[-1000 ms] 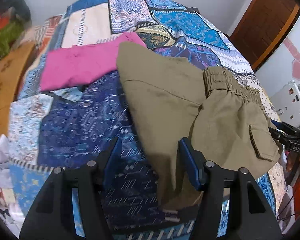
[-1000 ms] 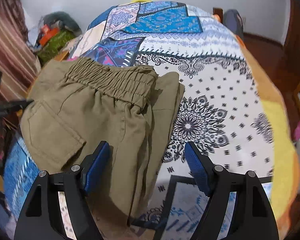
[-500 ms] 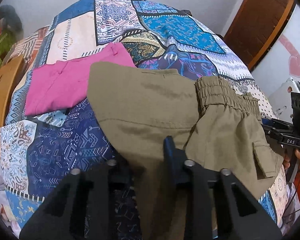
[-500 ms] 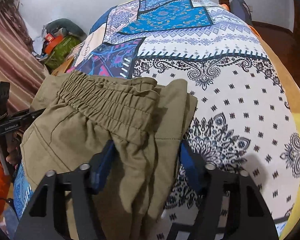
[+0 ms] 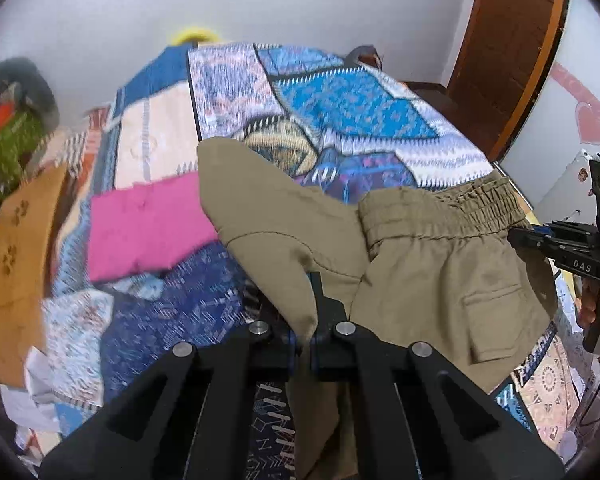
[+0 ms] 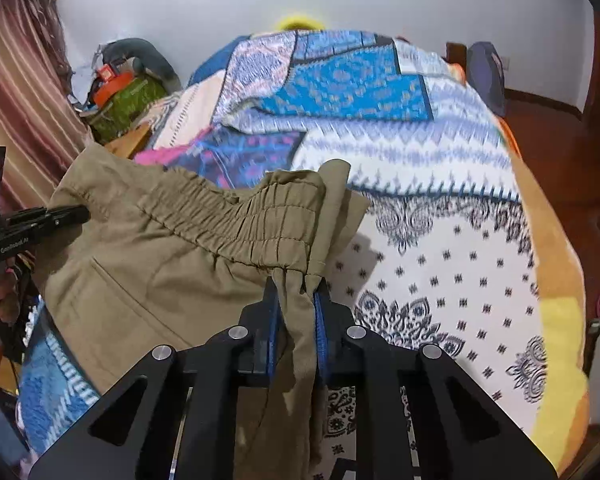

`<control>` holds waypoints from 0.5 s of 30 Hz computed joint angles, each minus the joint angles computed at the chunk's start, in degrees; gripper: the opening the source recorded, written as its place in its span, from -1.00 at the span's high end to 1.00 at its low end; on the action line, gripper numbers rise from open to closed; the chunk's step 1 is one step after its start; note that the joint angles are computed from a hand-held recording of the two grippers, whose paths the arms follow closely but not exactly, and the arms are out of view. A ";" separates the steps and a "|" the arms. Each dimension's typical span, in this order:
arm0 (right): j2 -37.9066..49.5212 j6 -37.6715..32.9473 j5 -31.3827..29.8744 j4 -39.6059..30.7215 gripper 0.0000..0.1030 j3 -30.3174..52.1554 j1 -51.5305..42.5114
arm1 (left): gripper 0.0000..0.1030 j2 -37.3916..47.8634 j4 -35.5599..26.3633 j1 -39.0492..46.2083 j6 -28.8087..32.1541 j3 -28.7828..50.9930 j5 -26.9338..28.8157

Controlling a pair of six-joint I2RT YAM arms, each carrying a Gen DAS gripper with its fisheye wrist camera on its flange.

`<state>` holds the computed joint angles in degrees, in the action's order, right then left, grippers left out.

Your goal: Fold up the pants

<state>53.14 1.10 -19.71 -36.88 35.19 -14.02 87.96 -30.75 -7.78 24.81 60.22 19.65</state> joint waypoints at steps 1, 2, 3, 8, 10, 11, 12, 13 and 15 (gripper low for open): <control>-0.42 0.34 0.28 -0.53 0.74 0.92 0.72 | 0.91 -0.88 -0.33 -0.05 0.08 0.28 -0.02; -0.62 0.65 0.80 -0.97 0.74 2.03 1.68 | 0.91 -1.64 -0.70 0.01 0.07 0.68 -0.06; -0.77 1.09 1.58 -1.07 0.74 2.90 2.78 | 0.91 -2.36 -1.13 0.32 0.14 1.32 -0.04; 0.80 3.38 4.22 -0.85 0.74 9.08 7.37 | 0.91 -3.42 -3.80 3.86 0.39 5.95 2.06; 2.56 4.13 5.40 -0.15 0.74 11.86 9.42 | 0.91 -2.31 -5.14 5.79 -0.02 9.30 3.15; 3.89 4.51 6.24 0.47 0.74 13.45 10.85 | 0.91 -1.75 -5.68 6.69 -0.28 10.92 3.64; 4.90 4.95 7.08 1.00 0.75 14.79 12.22 | 0.91 -0.95 -6.03 7.68 -0.57 12.75 4.22; 6.20 5.22 7.72 1.68 0.74 16.25 13.48 | 0.91 -0.39 -6.17 8.50 -0.73 14.00 4.69; 9.05 5.38 8.66 3.30 0.74 19.12 15.55 | 0.91 1.58 -6.65 10.25 -0.98 17.37 5.42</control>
